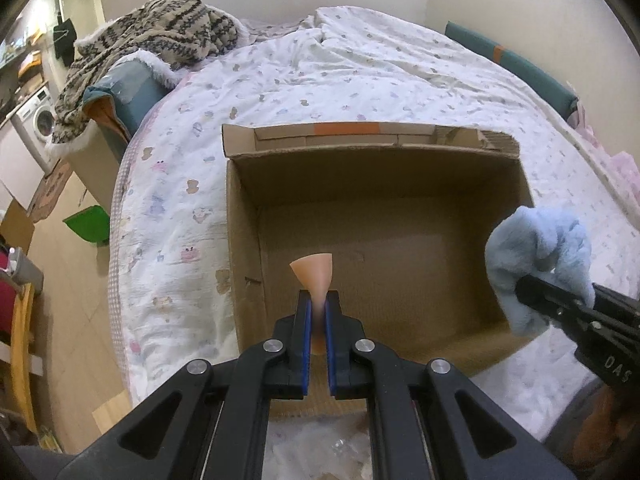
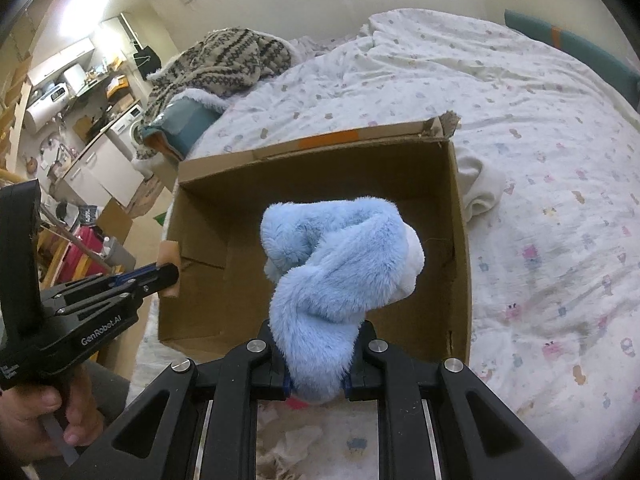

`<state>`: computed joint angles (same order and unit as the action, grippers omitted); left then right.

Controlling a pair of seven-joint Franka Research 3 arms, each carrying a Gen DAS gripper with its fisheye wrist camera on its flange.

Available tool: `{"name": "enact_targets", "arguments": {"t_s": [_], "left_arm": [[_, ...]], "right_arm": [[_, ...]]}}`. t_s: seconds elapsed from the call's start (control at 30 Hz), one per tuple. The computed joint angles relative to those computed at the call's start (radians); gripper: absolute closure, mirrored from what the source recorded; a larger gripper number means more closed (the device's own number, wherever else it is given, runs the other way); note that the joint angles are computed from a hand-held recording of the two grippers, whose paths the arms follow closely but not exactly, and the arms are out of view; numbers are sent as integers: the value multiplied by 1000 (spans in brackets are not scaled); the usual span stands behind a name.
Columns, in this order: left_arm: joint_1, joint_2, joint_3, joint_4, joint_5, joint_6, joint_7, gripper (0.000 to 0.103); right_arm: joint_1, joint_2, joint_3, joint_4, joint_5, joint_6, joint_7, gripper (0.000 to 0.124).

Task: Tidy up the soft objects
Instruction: 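Carry both held items over the box and open both tools to drop them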

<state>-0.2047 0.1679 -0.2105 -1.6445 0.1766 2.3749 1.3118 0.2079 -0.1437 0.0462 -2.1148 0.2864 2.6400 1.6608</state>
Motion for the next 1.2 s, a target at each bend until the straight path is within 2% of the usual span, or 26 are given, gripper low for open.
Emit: {"name": "enact_targets", "arguments": {"t_s": [0.13, 0.47, 0.77, 1.2], "left_arm": [[5, 17, 0, -10, -16, 6, 6, 97], [0, 32, -1, -45, 9, 62, 3, 96], [-2, 36, -1, -51, 13, 57, -14, 96], [3, 29, -3, -59, -8, 69, -21, 85]], "right_arm": [[2, 18, -3, -5, 16, 1, -4, 106], [1, 41, 10, -13, -85, -10, 46, 106], [3, 55, 7, 1, -103, -15, 61, 106], [0, 50, 6, -8, -110, 3, 82, 101]]}}
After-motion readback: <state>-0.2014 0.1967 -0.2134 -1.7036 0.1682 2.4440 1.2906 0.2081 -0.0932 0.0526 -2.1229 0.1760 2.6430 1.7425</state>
